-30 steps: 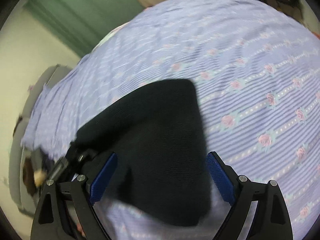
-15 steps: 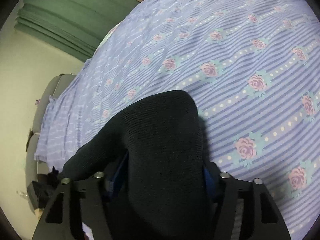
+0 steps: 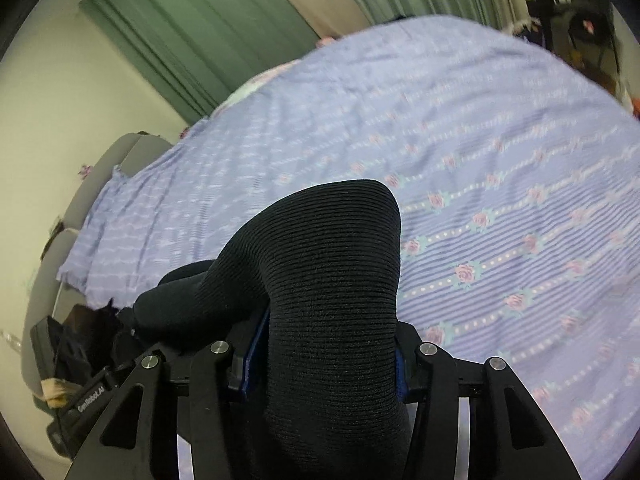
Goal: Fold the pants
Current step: 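Carry the folded sweatpants with both grippers onto the stack of dark clothes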
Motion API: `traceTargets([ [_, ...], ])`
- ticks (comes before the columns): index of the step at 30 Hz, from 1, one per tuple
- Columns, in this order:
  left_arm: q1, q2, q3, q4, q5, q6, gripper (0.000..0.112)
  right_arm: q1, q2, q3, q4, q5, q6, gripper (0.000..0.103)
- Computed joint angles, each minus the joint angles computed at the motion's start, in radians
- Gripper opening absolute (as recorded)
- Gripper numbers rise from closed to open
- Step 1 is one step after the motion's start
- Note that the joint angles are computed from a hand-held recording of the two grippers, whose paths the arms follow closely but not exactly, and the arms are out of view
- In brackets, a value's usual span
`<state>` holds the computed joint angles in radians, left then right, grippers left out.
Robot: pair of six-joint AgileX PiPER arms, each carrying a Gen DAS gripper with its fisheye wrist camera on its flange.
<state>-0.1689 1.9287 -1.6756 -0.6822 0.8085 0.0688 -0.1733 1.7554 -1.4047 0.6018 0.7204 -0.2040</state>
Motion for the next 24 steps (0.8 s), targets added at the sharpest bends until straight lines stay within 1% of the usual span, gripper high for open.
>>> traceTargets([
  [7, 0.059, -0.282, 0.075, 0.043, 0.119, -0.017, 0.06, 0.068, -0.282, 0.029, -0.143, 0.108, 0.159, 0.049],
  [11, 0.098, -0.399, 0.056, 0.075, 0.216, -0.048, 0.06, 0.115, -0.406, 0.003, -0.212, 0.195, 0.251, 0.049],
  [15, 0.113, -0.514, 0.043, 0.119, 0.283, -0.091, 0.06, 0.157, -0.507, -0.027, -0.254, 0.268, 0.309, 0.049],
  [18, 0.13, -0.611, 0.056, 0.161, 0.314, -0.135, 0.06, 0.16, -0.555, -0.055, -0.221, 0.322, 0.288, 0.049],
  [21, 0.153, -0.703, 0.064, 0.203, 0.353, -0.186, 0.06, 0.156, -0.592, -0.07, -0.17, 0.358, 0.249, 0.049],
  [24, 0.195, -0.761, 0.05, 0.213, 0.406, -0.199, 0.06, 0.167, -0.629, -0.069, -0.136, 0.375, 0.24, 0.049],
])
